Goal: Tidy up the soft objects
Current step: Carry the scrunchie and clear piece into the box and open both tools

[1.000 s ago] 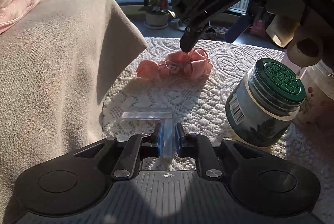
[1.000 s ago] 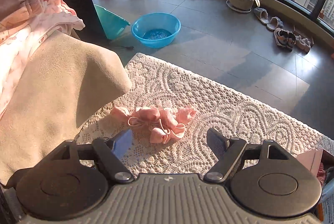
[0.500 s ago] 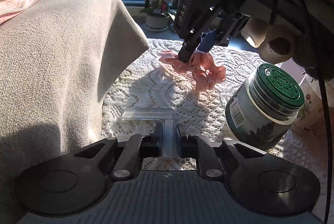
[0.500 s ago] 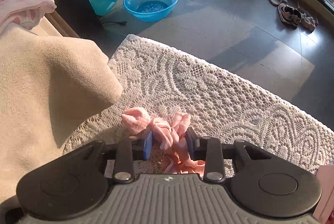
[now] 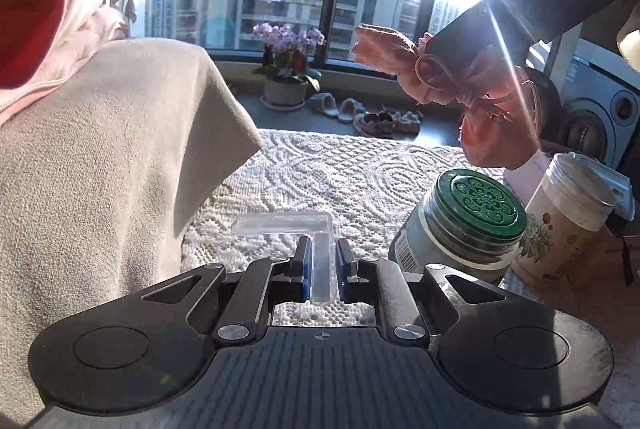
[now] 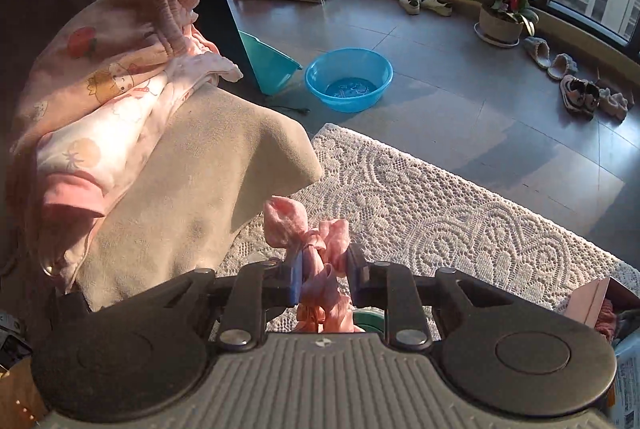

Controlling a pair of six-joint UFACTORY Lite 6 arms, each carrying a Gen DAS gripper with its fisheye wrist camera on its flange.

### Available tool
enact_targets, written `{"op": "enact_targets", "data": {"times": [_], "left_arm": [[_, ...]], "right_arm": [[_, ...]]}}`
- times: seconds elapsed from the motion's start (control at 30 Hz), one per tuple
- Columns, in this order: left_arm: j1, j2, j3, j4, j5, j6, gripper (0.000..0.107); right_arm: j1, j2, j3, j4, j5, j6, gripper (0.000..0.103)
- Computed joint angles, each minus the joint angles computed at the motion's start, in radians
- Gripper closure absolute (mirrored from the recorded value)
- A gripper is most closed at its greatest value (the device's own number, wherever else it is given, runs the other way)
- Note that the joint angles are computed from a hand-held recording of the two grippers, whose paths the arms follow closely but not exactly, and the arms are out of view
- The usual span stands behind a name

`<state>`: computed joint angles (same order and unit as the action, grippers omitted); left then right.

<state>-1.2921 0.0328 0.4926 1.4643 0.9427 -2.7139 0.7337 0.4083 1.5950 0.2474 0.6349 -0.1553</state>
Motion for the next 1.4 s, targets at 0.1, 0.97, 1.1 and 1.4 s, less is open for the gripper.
{"op": "enact_targets", "data": {"times": [0.1, 0.97, 1.1, 1.4], "left_arm": [[-0.052, -0.023, 0.071, -0.083, 0.069, 0.133, 0.092], [-0.047, 0.571, 1.02, 0.021, -0.157, 0.593, 0.092], [0.012, 0.747, 1.231, 0.086, -0.282, 0.568, 0.092], [0.186, 1.245, 1.936, -0.566, -0.471, 1.214, 0.092]], "right_arm": [[-0.017, -0.117, -0.1, 0.04, -0.009, -0.046, 0.081], [-0.799, -0.88, -0.648, 0.446, 0.286, -0.766, 0.081], [-0.962, -0.814, -0.662, 0.509, 0.269, -0.903, 0.081], [-0.897, -0.375, -0.562, 0.493, -0.172, -0.9, 0.081]]}}
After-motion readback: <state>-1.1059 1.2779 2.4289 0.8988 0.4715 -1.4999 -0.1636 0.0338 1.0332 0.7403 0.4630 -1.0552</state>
